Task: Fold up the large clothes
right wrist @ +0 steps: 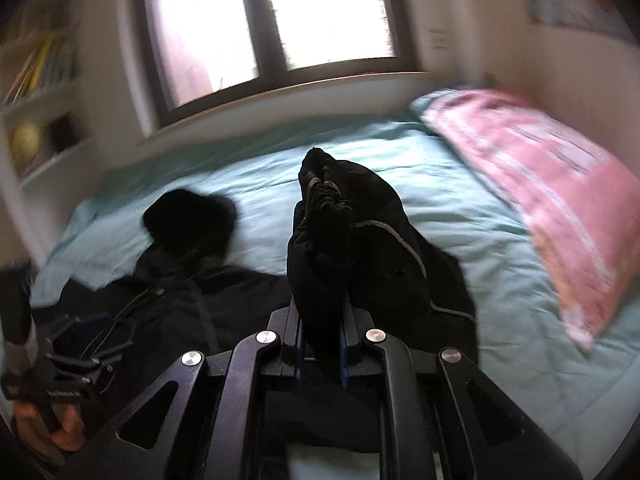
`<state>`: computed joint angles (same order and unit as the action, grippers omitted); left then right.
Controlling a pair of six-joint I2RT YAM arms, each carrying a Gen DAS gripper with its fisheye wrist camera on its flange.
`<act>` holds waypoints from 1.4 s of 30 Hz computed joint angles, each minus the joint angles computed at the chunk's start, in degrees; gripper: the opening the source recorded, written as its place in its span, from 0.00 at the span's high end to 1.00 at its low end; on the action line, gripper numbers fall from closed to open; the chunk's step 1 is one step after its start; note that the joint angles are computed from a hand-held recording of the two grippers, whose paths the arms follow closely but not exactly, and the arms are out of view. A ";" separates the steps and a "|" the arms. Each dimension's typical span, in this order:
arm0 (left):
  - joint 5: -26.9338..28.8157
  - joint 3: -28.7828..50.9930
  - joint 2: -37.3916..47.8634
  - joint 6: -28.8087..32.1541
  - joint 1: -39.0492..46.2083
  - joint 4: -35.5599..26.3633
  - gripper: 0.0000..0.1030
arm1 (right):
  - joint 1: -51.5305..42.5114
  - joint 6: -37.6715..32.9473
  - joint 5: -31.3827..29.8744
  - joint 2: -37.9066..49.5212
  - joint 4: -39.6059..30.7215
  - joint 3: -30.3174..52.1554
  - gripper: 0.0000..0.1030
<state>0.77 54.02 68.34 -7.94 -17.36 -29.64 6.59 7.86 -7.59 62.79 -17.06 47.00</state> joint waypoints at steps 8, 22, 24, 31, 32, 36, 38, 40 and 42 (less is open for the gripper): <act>13.80 -4.76 -6.56 8.52 23.92 -3.90 0.07 | 29.56 9.61 15.55 16.05 0.92 9.58 0.85; 20.57 -5.32 4.20 19.71 42.79 -7.19 0.07 | 39.29 17.51 16.00 51.49 -2.09 27.39 0.82; 21.24 -5.28 4.59 19.29 42.22 -6.99 0.07 | 39.34 17.28 15.64 50.88 -4.83 28.58 0.75; 27.01 -2.73 6.00 16.36 37.00 -9.41 0.07 | 40.94 18.27 14.57 36.00 -4.25 19.66 0.41; 28.02 -2.25 6.90 15.24 35.27 -9.14 0.07 | 41.19 18.61 15.05 32.99 -3.32 17.26 0.39; 26.45 -0.78 11.03 9.93 28.27 -6.44 0.07 | 41.38 19.25 18.57 22.14 -3.27 9.91 0.39; 24.99 -0.43 13.52 6.94 24.88 -3.36 0.07 | 40.99 19.61 20.56 18.28 -4.58 7.68 0.39; 21.95 0.08 16.16 3.43 21.17 0.06 0.07 | 39.46 19.45 20.71 14.97 -4.67 5.22 0.39; 19.80 0.74 18.58 1.09 18.75 2.66 0.07 | 37.91 19.00 20.15 12.66 -5.18 3.61 0.39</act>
<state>20.57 54.76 86.93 -6.85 1.39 -26.97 44.50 26.86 12.56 75.45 -22.24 50.61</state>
